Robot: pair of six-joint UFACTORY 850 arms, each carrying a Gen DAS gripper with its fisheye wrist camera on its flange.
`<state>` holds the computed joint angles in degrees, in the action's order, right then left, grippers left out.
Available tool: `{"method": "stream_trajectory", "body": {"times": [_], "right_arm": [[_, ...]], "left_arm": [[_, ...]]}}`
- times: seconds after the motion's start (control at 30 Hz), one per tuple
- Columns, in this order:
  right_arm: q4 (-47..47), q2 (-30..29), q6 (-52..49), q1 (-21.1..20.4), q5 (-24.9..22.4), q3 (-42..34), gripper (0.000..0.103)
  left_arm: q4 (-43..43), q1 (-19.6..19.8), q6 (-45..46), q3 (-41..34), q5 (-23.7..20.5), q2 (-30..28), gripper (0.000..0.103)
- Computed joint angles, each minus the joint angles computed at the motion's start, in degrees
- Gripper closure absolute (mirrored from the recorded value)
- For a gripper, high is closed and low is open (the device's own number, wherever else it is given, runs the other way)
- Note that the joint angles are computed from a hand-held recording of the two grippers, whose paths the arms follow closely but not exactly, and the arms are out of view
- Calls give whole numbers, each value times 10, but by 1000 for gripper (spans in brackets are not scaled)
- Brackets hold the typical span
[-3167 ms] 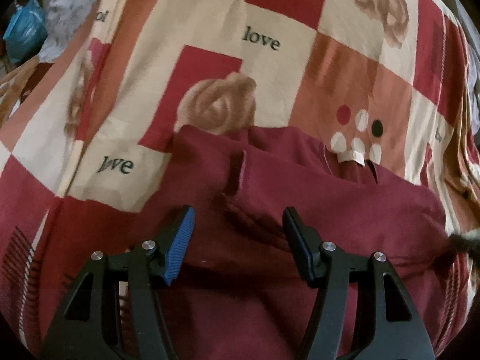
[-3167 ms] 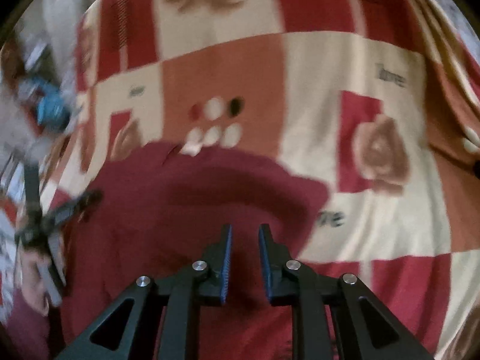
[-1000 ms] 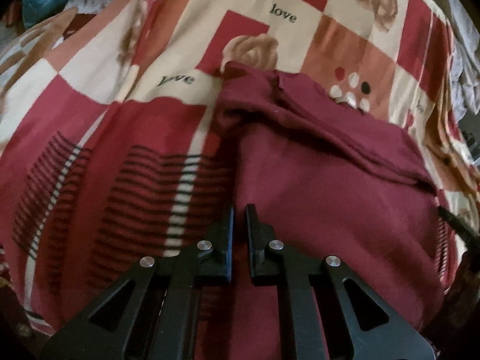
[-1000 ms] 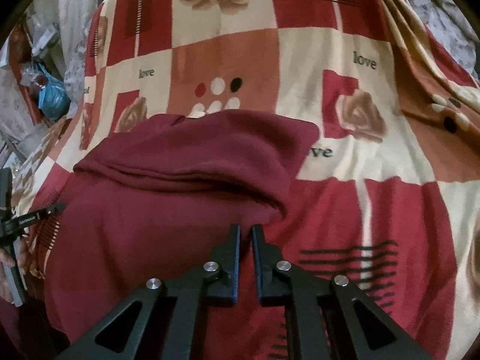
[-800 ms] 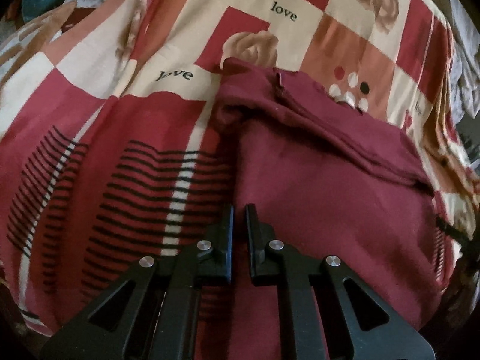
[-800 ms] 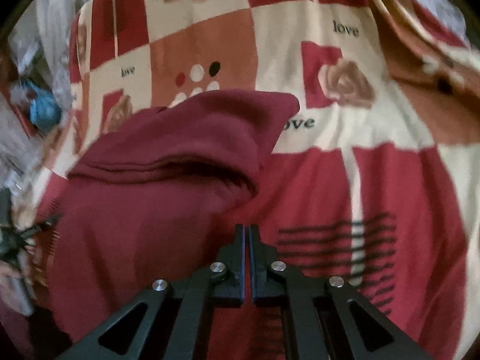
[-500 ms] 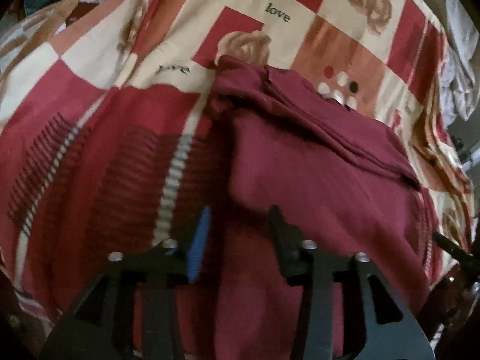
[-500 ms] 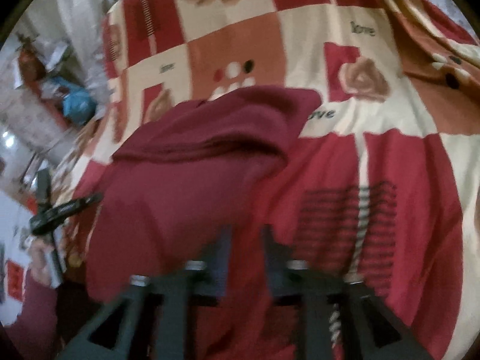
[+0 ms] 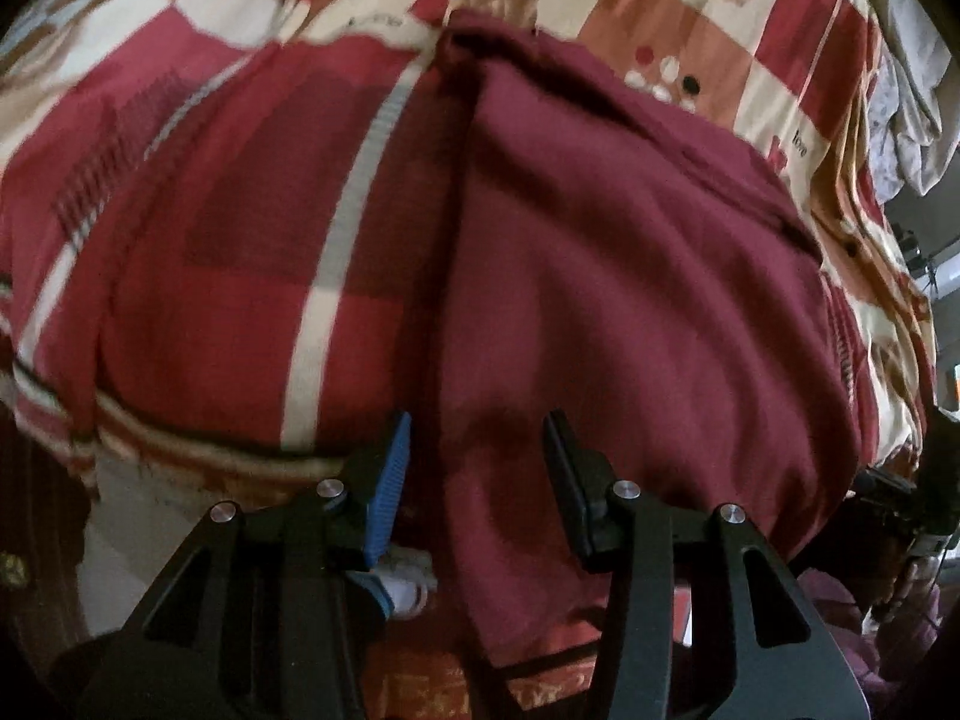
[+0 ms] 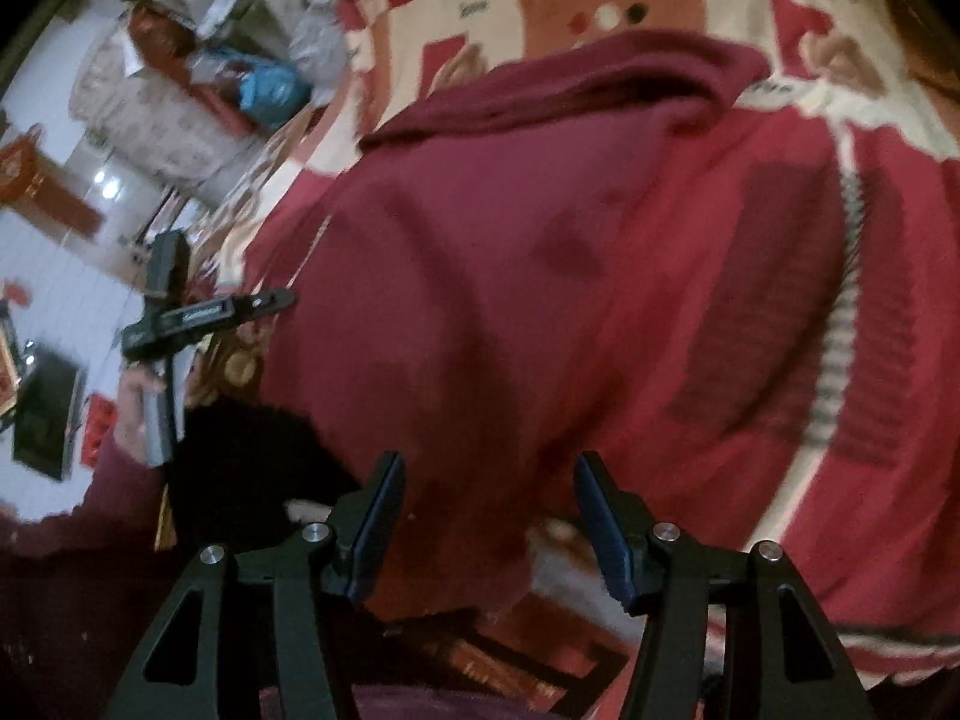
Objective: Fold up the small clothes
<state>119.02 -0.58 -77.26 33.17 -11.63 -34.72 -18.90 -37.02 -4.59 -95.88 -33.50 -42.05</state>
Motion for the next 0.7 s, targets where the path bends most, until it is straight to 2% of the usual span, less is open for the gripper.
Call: {"method": "stream_trajectory", "body": {"times": [0.13, 0.3, 0.4, 0.57, 0.63, 0.67, 0.7], "right_arm": [[-82, -34, 72, 10, -20, -14, 47], [-134, -65, 102, 13, -49, -35, 47], [-125, -78, 88, 11, -53, -42, 47], [-42, -90, 25, 4, -65, -37, 47], [-14, -88, -5, 12, -48, -36, 56], [23, -85, -39, 16, -41, -33, 74], [42, -90, -54, 19, -38, -38, 84]], "left_arm": [[-11, -2, 8, 38, 15, 18, 59], [-1, -8, 6, 66, 8, 35, 59], [1, -13, 15, 71, -3, 36, 59], [-22, -12, 33, 65, -4, 29, 59], [-15, -14, 30, 64, -8, 27, 60], [-3, -16, 20, 60, -10, 25, 65], [11, -18, 9, 63, -6, 28, 86]]}}
